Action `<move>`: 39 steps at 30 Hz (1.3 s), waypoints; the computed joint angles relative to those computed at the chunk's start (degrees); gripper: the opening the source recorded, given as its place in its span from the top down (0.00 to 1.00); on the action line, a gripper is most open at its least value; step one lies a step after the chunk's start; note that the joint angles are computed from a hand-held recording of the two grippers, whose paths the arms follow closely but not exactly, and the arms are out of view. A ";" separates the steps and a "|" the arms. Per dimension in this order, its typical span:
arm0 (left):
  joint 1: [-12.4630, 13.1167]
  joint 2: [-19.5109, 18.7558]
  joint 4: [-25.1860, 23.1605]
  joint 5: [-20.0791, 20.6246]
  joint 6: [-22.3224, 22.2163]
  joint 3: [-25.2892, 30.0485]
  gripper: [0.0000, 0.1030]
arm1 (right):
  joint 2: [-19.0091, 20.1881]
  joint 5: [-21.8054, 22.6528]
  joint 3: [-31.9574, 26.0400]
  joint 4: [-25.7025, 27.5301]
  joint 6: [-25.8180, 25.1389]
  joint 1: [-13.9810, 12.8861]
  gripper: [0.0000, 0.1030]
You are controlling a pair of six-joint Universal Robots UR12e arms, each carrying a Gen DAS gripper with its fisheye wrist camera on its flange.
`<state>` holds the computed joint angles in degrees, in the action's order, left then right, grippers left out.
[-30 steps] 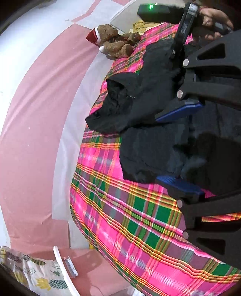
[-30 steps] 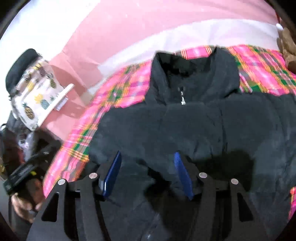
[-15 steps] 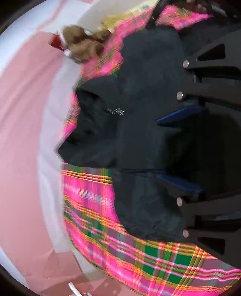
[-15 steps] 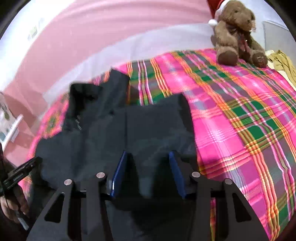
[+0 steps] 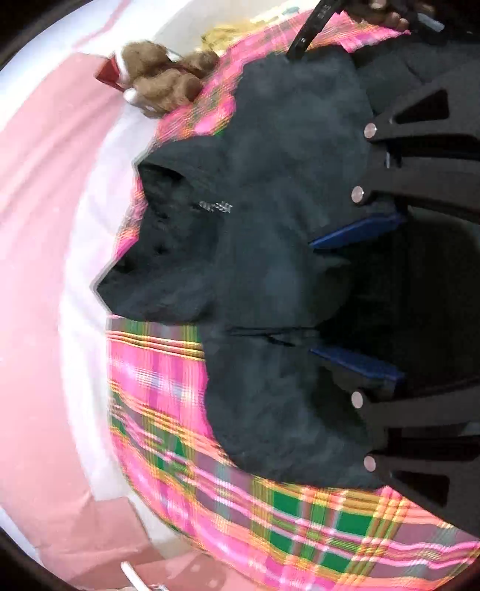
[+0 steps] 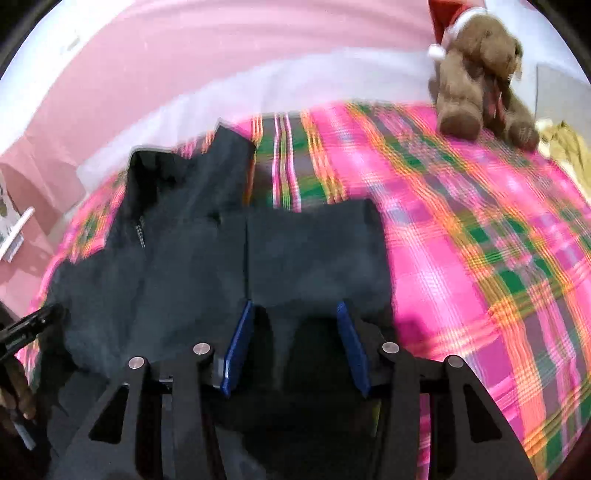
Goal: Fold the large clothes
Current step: 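Lay the sleeve across the jacket body and open the right tool, then move both tools to the jacket hem below the folded sleeves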
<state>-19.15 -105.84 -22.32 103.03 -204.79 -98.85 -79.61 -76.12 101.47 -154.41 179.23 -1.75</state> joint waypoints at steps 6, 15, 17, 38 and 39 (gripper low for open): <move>0.89 -2.75 -2.48 2.94 1.61 4.08 0.45 | 4.43 -4.38 -5.05 3.31 -0.23 1.41 0.53; 0.90 -5.51 2.53 3.80 3.02 2.41 0.42 | 6.48 -5.32 -3.55 0.70 -0.91 1.79 0.53; 1.10 -5.42 2.25 3.22 2.69 2.51 0.42 | 6.06 -6.09 -4.19 2.25 -0.81 1.89 0.53; -0.45 -2.39 1.93 1.46 3.55 -0.80 0.44 | 1.38 -3.16 2.07 0.71 -4.40 4.14 0.53; -0.39 -2.40 1.96 1.33 3.41 -0.76 0.45 | 1.26 -3.45 1.83 1.18 -4.18 4.17 0.53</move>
<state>-19.54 -108.25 -20.35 104.36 -201.38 -99.61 -78.35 -79.57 103.30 -153.24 175.05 2.41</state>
